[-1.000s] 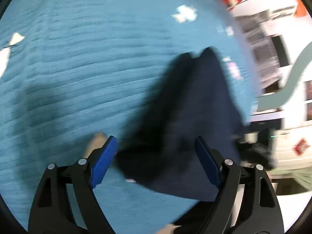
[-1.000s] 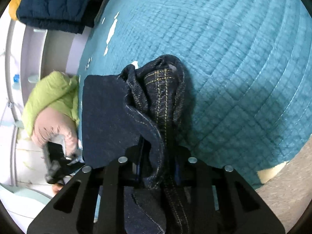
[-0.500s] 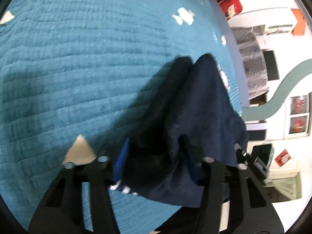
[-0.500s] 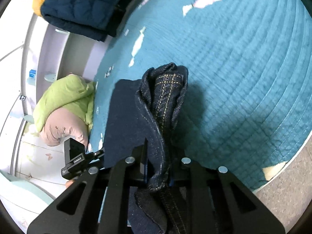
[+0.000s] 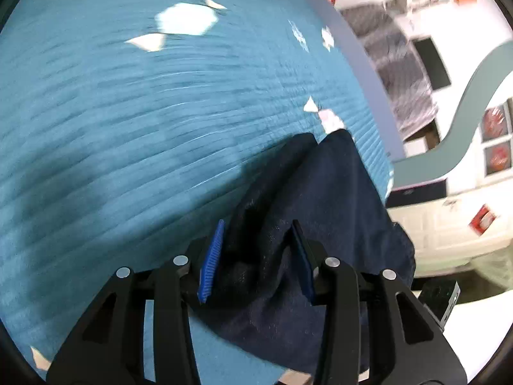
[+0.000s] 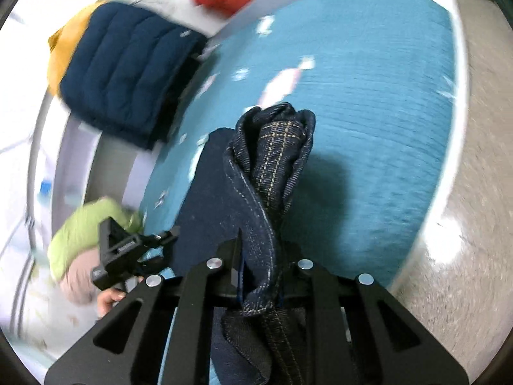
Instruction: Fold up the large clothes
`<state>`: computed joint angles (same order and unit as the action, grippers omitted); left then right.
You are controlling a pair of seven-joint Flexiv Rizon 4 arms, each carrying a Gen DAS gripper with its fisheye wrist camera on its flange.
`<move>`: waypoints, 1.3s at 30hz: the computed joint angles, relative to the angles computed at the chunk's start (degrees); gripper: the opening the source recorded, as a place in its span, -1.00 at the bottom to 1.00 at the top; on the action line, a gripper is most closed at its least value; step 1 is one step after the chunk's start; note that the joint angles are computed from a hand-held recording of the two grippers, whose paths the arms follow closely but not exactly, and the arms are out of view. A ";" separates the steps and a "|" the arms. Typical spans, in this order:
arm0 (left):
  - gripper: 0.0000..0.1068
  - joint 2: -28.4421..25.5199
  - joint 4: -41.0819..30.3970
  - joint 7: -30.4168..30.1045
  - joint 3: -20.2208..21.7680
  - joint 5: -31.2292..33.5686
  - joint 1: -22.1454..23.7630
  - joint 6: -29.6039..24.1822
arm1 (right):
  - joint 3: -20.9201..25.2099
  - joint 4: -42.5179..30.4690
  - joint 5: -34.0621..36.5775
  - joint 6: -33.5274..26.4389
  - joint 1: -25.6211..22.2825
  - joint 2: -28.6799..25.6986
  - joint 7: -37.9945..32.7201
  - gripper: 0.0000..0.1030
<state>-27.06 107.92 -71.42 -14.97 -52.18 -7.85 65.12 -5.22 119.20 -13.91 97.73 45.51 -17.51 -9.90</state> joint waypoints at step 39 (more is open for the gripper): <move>0.84 75.15 29.18 -51.88 3.84 53.55 -1.74 -19.43 | 25.07 -28.96 -29.59 -66.62 9.73 7.11 -7.37 0.85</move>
<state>48.09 137.10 -123.30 -11.14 1.37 -9.59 45.69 19.84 90.25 -43.50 31.10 55.24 -10.40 -17.27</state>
